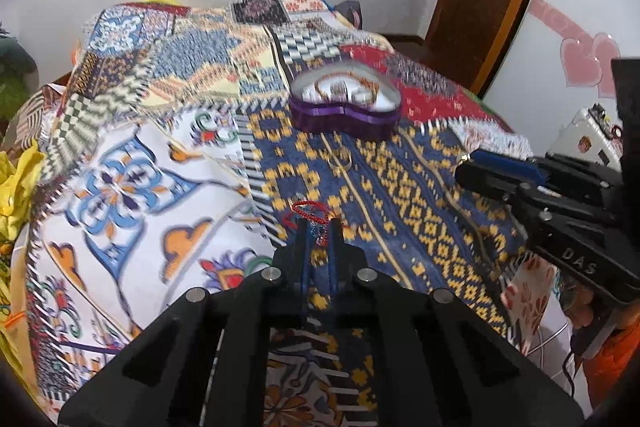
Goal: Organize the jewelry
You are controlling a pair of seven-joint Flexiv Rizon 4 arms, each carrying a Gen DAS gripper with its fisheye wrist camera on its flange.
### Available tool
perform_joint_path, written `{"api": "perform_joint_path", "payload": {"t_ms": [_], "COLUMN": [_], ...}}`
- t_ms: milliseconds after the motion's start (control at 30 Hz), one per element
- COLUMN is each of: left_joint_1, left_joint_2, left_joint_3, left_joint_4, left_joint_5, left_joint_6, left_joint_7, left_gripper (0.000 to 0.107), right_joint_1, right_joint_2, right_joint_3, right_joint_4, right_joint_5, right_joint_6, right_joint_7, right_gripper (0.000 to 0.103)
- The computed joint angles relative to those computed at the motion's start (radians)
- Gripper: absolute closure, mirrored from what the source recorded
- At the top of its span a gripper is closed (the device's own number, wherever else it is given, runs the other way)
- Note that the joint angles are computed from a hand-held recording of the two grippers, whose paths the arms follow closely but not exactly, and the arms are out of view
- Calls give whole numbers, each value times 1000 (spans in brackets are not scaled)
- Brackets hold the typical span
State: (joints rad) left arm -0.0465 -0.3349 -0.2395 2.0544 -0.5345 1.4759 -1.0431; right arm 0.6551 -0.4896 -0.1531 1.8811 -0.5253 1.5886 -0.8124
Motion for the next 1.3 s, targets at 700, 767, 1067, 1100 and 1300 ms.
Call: {"api": "perform_joint_path", "payload": {"t_ms": [700,767,1067,1100,1300], "left_joint_1": [82,92,83,82,77], "left_joint_2": [-11,-22,-89,-98,-146], "left_joint_3": [-118,-133,-119,-117,-105], "left_joint_4": [-101,-119,-221,-232,-293], "left_joint_5": [-68,-59,24,31,53], "left_joint_6": [109,115,116,111,63], "left_joint_7": [78,80,25,19,-2], "left_gripper": [101,101,101,101,101], "right_joint_1": [102,102,47,42,-1], "right_joint_2": [-10,-16,-65,-70,-104], "right_joint_3": [-149,-151,-92,-86,-43], "right_joint_4": [-56,-68,-153,-162,-222], "right_joint_5": [41,52,80,81,82], "right_joint_6": [75,76,51,48,24], "right_joint_7": [9,1,-42,-44,-59], "right_gripper": [86,86,86,86,86]}}
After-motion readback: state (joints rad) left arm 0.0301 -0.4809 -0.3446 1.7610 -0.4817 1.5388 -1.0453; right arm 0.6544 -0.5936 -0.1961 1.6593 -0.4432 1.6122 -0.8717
